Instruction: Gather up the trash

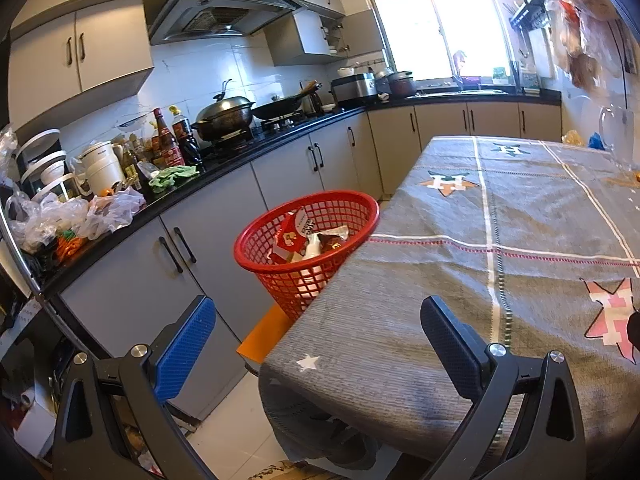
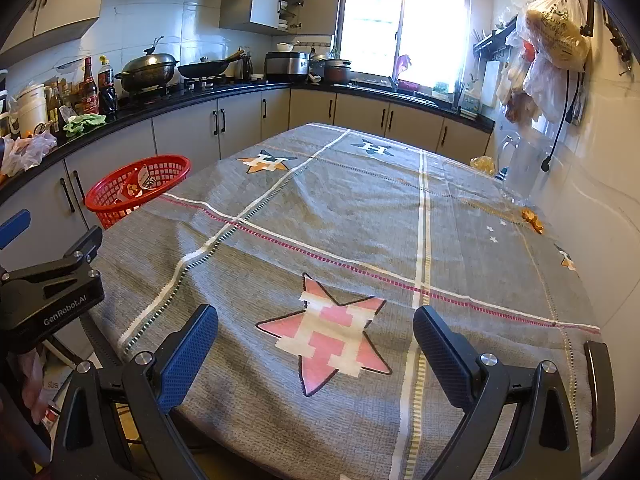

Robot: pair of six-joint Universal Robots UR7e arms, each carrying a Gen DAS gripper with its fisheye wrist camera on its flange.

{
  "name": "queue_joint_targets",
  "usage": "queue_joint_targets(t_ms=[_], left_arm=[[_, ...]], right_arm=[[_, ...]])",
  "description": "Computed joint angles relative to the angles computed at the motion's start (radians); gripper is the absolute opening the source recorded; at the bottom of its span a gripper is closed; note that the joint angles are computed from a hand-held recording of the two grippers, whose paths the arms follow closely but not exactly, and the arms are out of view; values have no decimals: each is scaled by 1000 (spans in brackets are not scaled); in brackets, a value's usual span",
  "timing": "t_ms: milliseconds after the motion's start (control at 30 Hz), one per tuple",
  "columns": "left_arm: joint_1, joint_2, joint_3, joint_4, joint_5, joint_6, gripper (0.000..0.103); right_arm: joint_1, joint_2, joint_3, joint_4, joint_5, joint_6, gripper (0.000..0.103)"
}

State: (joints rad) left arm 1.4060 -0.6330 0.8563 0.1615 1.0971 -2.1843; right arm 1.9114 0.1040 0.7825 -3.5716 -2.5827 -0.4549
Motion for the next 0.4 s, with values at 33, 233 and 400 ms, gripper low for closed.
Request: queue_joint_targets(t_ms=[33, 233, 400], left_arm=[[-2, 7, -10, 7, -3, 3, 102], [-17, 35, -39, 29, -17, 20, 102], [-38, 148, -237, 289, 14, 2, 102]], right_arm=[[-2, -3, 5, 1, 1, 5, 100], [-19, -33, 51, -9, 0, 49, 100], [-46, -79, 95, -12, -50, 118, 100]])
